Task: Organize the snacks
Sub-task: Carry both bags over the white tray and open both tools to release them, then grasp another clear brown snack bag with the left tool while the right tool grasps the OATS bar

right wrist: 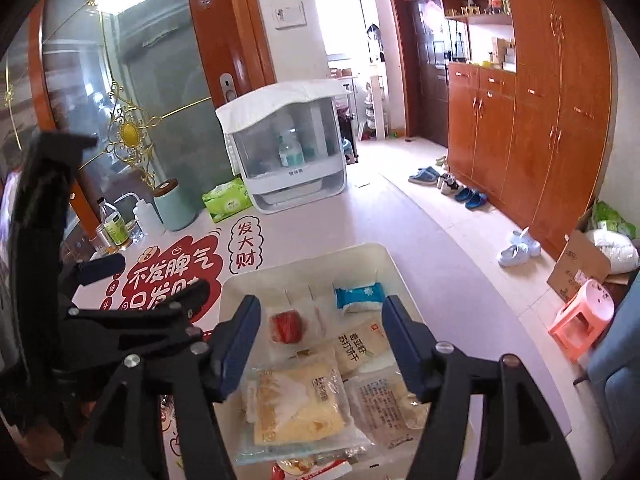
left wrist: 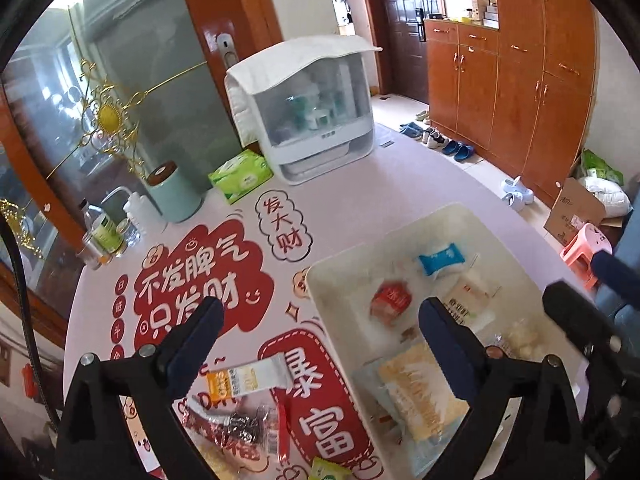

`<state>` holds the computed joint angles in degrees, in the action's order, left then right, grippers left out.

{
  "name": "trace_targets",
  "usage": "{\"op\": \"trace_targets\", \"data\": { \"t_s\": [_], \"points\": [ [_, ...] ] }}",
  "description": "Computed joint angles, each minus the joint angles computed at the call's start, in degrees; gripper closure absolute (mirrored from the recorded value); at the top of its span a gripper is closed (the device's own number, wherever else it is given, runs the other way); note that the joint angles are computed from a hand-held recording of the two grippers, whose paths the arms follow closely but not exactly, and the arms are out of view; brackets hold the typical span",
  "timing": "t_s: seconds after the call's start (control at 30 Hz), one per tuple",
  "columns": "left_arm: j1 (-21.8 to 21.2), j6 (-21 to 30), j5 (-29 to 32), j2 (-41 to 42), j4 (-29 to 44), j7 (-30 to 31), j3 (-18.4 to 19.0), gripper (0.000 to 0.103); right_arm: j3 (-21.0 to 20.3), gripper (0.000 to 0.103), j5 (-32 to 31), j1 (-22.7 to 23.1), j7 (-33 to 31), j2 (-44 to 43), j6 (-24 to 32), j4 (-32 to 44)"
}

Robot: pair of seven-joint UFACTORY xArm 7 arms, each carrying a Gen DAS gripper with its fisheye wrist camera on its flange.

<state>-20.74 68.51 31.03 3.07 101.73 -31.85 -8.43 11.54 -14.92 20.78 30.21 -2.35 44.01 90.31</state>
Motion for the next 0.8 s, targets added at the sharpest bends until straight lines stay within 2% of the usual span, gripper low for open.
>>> {"op": "trace_targets", "data": {
  "t_s": [0.37, 0.8],
  "points": [
    [2.5, -0.1, -0.9, -8.0, -7.0, -2.7, -1.8, 0.005, 0.1, 0.039, -0.7, -0.1, 2.1, -1.1, 2.5, -0.8],
    [6.6, -1.4, -6.1, -17.7, -15.7, -2.2, -4.4, 0.002, 1.2, 0.039, 0.8, 0.1, 3.2, -3.1, 5.1, -2.6]
  ]
}}
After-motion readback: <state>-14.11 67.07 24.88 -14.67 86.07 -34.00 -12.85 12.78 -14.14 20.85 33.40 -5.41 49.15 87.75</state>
